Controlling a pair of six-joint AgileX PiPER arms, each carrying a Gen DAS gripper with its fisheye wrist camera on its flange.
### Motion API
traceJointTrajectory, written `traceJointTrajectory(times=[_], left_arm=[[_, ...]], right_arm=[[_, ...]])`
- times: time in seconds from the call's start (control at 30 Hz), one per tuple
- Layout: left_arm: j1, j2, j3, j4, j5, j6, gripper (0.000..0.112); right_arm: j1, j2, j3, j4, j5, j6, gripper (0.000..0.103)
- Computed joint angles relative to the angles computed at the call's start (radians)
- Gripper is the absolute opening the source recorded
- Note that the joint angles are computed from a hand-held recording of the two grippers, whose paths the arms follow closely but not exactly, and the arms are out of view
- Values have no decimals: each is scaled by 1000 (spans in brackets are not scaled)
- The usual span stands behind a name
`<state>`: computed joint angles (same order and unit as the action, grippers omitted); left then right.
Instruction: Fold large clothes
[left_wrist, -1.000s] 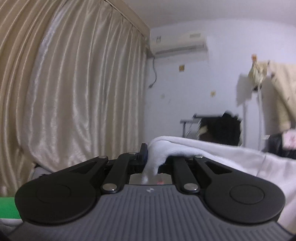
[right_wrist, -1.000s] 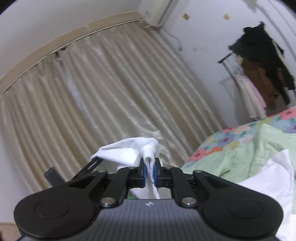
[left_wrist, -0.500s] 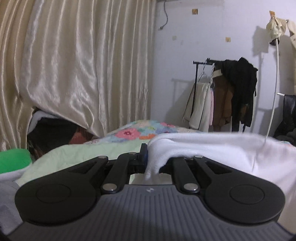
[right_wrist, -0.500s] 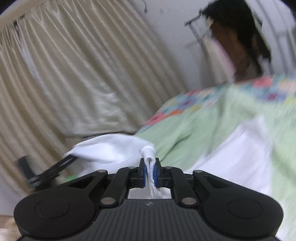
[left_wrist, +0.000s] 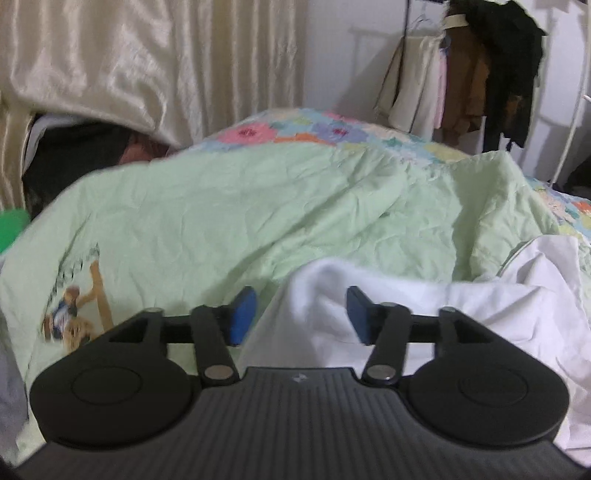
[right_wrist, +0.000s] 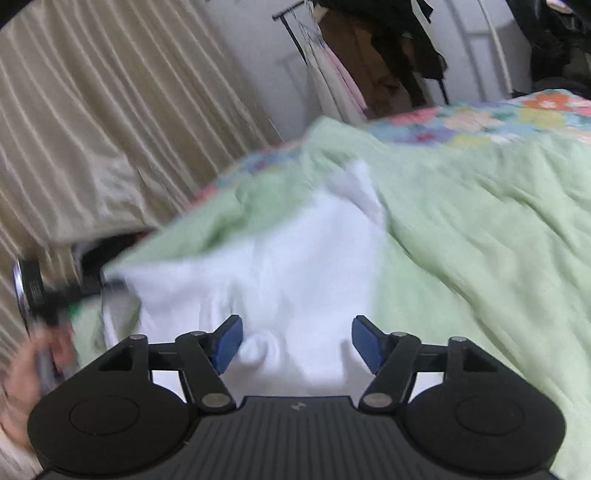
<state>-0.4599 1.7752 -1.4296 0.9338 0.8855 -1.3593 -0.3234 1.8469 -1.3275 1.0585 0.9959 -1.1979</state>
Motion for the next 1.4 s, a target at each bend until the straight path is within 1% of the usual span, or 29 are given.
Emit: traceJointTrajectory(times=[0.03, 0.07, 0.13, 0.27, 0.33, 0.4, 0.5, 0.53, 0.6, 0.63, 0.67, 0.73, 0.8, 0.87, 0.9, 0.93, 0.97, 1.0, 1.03, 1.07, 1.13, 1.17, 1.2, 1.23, 1.27, 1.3, 1.33, 1.37, 1.4], left_arm=[[-11, 13, -22, 22, 1, 30, 71], [-18, 29, -47, 37, 0, 64, 86], [-29, 61, -93, 43, -22, 141, 103], [-18, 184, -289, -132, -94, 518, 103], [-21, 273, -391, -234, -123, 718, 103], [-23, 374, -525, -349, -88, 918, 103], [-21, 500, -704, -404, 13, 1023, 103], [-10, 537, -763, -438, 33, 1040, 98], [41, 527, -772, -612, 14, 1063, 45], [58, 511, -753, -689, 2, 1057, 7], [64, 494, -738, -725, -4, 1055, 7], [45, 454, -695, -678, -20, 1038, 6], [-5, 399, -610, -530, -64, 987, 6], [-9, 350, -530, -523, -119, 952, 7], [1, 333, -515, -574, -132, 981, 8], [12, 324, -506, -602, -140, 983, 15], [25, 325, -507, -638, -139, 1002, 33], [34, 335, -518, -663, -130, 1027, 45], [39, 358, -544, -670, -109, 1048, 70], [38, 379, -563, -663, -96, 1054, 87], [17, 447, -618, -566, -54, 1031, 98], [10, 461, -620, -537, -60, 1024, 103], [5, 463, -596, -491, -102, 1004, 103], [5, 465, -585, -480, -134, 1005, 101], [12, 460, -577, -508, -153, 1021, 80], [20, 454, -569, -556, -167, 1042, 56], [18, 446, -563, -576, -174, 1024, 20], [8, 455, -596, -556, -141, 988, 8], [-9, 458, -617, -496, -99, 956, 7]], right_arm=[[-29, -22, 57, 6, -1, -62, 76], [-54, -40, 109, 29, 14, -121, 79], [-79, -55, 172, 63, 54, -188, 88], [-84, -109, 286, 105, 68, -308, 88], [-56, -141, 339, 147, 2, -372, 88], [-13, -135, 350, 187, -64, -384, 88], [31, -75, 289, 178, -88, -297, 86], [40, -49, 269, 179, -90, -279, 73], [60, -10, 233, 182, -91, -258, 50], [67, -13, 233, 186, -102, -264, 31], [79, -47, 258, 196, -142, -295, 22], [100, -125, 315, 236, -213, -369, 15], [108, -181, 353, 285, -246, -420, 14], [122, -261, 394, 337, -297, -469, 14], [128, -296, 407, 356, -319, -488, 14], [131, -302, 409, 361, -327, -492, 14], [138, -323, 414, 365, -352, -490, 14], [146, -347, 419, 367, -382, -486, 13], [141, -352, 410, 342, -380, -452, 13], [136, -349, 403, 332, -372, -436, 13], [115, -323, 374, 280, -329, -367, 15], [104, -306, 360, 258, -307, -332, 17], [86, -277, 349, 251, -275, -312, 20], [82, -272, 349, 248, -267, -306, 23], [71, -247, 351, 265, -251, -311, 27], [62, -224, 350, 278, -231, -318, 38], [59, -218, 355, 285, -225, -325, 39], [58, -183, 349, 293, -206, -336, 37], [65, -175, 353, 292, -216, -345, 5]])
